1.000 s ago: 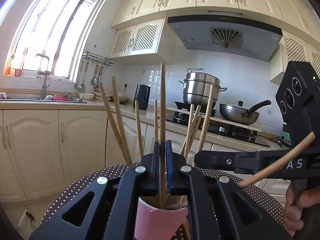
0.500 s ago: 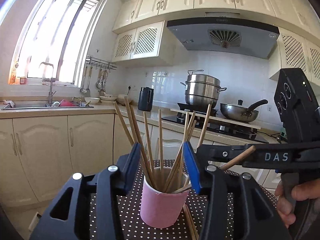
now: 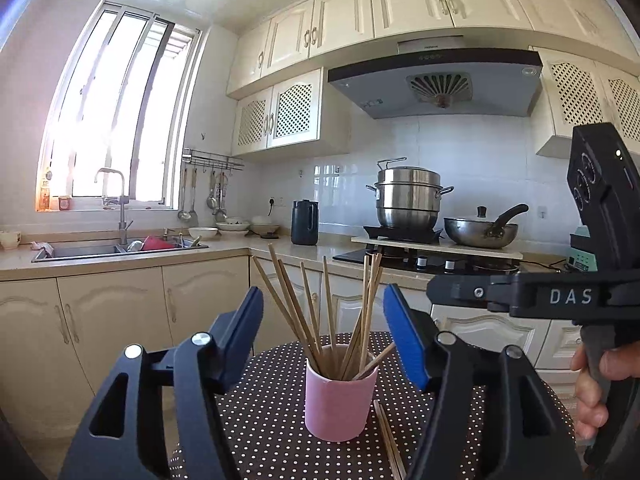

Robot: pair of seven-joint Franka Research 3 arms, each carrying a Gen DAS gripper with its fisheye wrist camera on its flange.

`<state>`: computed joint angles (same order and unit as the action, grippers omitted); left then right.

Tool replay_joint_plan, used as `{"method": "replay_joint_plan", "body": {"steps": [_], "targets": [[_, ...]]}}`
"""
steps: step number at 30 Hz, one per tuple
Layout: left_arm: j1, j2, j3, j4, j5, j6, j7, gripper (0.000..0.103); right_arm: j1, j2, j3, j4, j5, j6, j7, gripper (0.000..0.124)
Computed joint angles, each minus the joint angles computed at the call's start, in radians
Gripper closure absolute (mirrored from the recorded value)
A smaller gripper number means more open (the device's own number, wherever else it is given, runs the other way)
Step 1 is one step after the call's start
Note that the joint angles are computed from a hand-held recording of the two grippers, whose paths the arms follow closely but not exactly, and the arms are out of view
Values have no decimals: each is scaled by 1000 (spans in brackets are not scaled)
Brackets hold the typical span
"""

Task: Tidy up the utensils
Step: 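Move both open tools back from the cup to the last chopsticks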

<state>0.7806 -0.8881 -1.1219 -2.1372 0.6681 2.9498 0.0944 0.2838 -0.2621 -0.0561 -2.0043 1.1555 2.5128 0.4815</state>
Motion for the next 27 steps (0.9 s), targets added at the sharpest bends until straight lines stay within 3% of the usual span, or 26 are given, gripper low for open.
{"method": "replay_joint_plan", "body": {"steps": [16,27], "targets": [[-171,70,35,10,44,-187,51,36,33,-182,-33,-169,-27,27,7,79],[-252,194,19,22,129,-296,40,35,41,-209,-47,-242,-56,41,14,77]]}}
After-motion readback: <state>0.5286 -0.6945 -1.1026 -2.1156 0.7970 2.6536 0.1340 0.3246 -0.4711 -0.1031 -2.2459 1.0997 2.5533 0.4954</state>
